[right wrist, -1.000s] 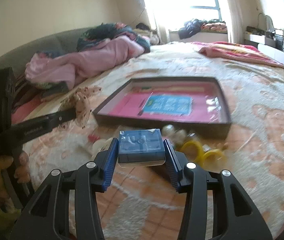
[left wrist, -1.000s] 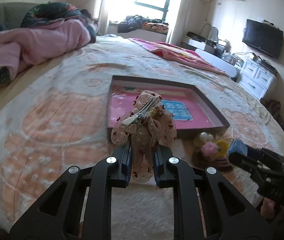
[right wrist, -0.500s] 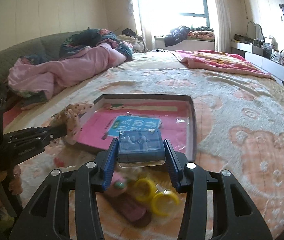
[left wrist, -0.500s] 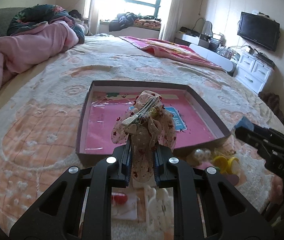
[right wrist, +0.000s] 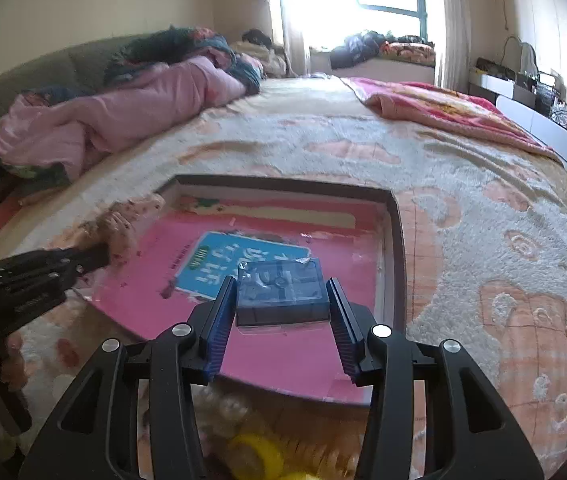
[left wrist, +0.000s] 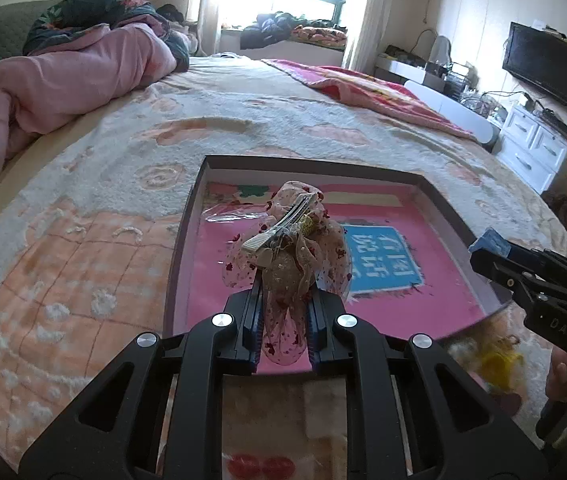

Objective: Organize jewelry
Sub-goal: 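Release the bow in the pink box while the right gripper drops the blue box there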

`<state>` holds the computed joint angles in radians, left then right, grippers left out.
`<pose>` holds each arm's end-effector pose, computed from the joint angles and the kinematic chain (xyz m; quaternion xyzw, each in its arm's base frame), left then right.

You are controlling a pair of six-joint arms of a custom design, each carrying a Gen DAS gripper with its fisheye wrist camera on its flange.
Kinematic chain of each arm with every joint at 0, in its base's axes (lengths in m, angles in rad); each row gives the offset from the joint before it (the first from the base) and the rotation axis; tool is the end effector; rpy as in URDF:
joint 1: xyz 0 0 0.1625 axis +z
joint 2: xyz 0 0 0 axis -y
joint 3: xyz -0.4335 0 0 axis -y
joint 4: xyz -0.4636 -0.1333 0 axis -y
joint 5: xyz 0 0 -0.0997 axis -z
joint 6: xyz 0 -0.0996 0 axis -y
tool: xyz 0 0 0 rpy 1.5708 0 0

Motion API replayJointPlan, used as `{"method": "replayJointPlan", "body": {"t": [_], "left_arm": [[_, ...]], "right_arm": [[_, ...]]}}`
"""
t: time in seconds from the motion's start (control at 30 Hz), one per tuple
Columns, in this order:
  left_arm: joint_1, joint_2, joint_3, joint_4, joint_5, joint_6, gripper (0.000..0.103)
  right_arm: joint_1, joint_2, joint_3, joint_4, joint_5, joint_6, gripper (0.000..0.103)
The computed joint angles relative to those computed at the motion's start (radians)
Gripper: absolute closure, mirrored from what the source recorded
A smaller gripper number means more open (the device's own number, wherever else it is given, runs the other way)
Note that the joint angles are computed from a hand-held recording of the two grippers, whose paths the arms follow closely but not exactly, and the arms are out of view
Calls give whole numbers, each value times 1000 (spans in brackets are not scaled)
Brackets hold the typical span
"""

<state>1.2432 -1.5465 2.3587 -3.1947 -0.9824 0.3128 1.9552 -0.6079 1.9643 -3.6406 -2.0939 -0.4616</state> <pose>0.0311 -0.4945 0.2747 0.1681 0.8706 -0.3798 0.2636 0.2973 -0.5122 -0.0429 0.2892 -0.8625 0.3277 0.2551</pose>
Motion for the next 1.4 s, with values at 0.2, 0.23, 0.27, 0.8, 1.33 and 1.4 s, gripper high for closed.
{"method": "replayJointPlan", "body": {"t": [0.2,0.23,0.27,0.8,1.33,1.4], "left_arm": [[22,33,-34,30,13,-21,92],[24,37,-34,32,17,-19,91],[25,38,-34,34,17,-19,91],[22,32,-18,9,24,-7,64],[-40,-41,55,-69,75,-20,29],[-56,-64,74,-81,86,-19,23]], "right_arm": [[-7,26,-58,96,-40,13,59],[-9,27,-63,112,-43,20,59],[-11,29,-66,118,-43,25,59],[-36,35,-58,132,-58,60,49],[-11,6,24,-40,-52,39,22],[-2,-1,38,-72,-50,32,20]]}}
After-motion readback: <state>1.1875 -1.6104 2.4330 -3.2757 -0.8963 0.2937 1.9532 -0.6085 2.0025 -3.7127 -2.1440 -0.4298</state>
